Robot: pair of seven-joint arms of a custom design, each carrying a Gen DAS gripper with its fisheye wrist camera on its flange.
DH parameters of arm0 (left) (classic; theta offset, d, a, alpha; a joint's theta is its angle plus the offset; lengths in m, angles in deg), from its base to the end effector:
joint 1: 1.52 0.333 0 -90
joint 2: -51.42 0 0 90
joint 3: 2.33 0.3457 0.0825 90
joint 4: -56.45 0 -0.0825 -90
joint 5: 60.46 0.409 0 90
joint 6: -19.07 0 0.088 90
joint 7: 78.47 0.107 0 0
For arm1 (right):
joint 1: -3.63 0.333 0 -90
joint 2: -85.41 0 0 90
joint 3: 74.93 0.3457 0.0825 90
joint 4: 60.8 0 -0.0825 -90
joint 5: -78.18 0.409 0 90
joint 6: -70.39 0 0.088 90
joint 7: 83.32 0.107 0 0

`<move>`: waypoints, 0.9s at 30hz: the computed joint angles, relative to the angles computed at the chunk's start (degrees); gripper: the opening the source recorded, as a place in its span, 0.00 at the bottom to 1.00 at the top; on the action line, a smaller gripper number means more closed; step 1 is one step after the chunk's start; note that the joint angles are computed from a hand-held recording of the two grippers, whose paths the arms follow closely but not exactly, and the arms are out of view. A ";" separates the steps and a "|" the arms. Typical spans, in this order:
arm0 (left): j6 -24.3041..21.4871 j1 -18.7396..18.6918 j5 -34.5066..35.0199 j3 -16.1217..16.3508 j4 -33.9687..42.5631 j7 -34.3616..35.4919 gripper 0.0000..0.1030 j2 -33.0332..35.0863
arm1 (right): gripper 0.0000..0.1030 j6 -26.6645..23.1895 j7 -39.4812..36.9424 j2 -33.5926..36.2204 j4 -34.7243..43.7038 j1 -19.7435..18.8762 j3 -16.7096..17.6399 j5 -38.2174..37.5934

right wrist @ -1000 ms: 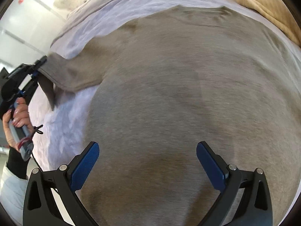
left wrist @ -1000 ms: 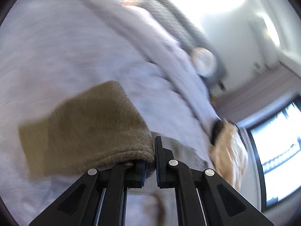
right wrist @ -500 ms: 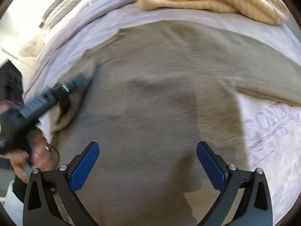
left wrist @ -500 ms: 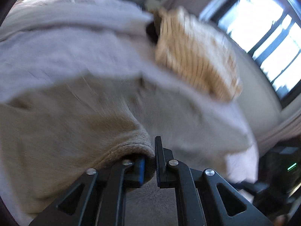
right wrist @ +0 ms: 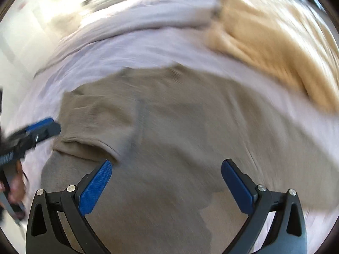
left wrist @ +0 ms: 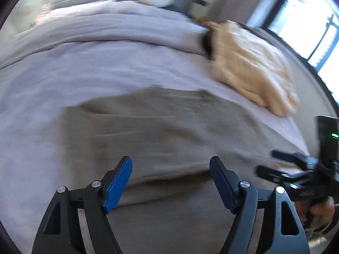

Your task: Fold small clothes

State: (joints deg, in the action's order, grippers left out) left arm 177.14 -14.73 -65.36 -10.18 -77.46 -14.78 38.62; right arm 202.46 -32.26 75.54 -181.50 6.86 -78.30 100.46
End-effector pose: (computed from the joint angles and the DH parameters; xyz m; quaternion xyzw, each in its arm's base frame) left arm 0.4961 -0.1911 0.5139 -0.7203 0.6173 -0.2992 0.1030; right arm 0.5550 0.0047 0.5529 -0.8252 0.5077 -0.0896 0.2307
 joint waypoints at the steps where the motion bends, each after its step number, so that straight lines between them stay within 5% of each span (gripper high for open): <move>1: -1.80 1.80 1.42 0.30 -0.05 -2.02 0.74 -0.05 | 1.00 1.88 -2.15 0.07 -0.50 0.93 0.90 -0.63; 5: -5.82 5.40 -0.11 2.96 -0.05 -4.43 0.74 1.97 | 1.00 8.32 -8.68 0.70 -2.94 4.22 3.76 -5.11; 8: -6.73 6.50 -3.43 3.78 1.60 -1.86 0.74 5.44 | 0.98 18.45 -10.16 0.74 -7.63 5.74 6.52 -14.17; 9: -6.41 6.68 -5.78 4.00 1.82 -0.20 0.74 6.19 | 0.88 20.13 -9.93 0.48 -8.72 5.93 6.64 -15.89; 11: -4.82 6.94 -10.38 3.85 2.03 2.65 0.67 7.39 | 0.43 22.47 -7.96 1.66 -8.96 5.47 7.88 -20.25; 12: -4.28 6.97 -12.34 3.68 2.29 4.59 0.41 7.96 | 0.05 19.79 -8.77 2.52 -7.19 6.91 6.49 -17.51; 13: -4.59 6.88 -15.25 3.66 2.51 7.55 0.22 8.22 | 0.08 17.60 -7.74 2.95 -5.62 7.14 5.83 -15.03; 17: -3.92 7.70 -13.98 2.05 3.16 8.10 0.19 8.71 | 0.08 11.31 0.43 3.68 0.03 5.60 1.32 2.33; 23: -4.66 8.16 -17.23 1.89 3.74 11.59 0.19 8.95 | 0.08 -4.84 20.48 9.09 3.41 -3.98 -5.70 30.17; 27: -5.86 8.63 -14.80 1.52 4.55 9.86 0.19 9.05 | 0.16 -7.41 25.54 8.49 -0.13 -7.67 -5.07 35.49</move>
State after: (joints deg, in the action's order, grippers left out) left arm 171.28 -6.11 -80.16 -8.66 -72.91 -4.92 47.67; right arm 195.05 -6.72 84.03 -181.63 -0.81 -83.37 135.94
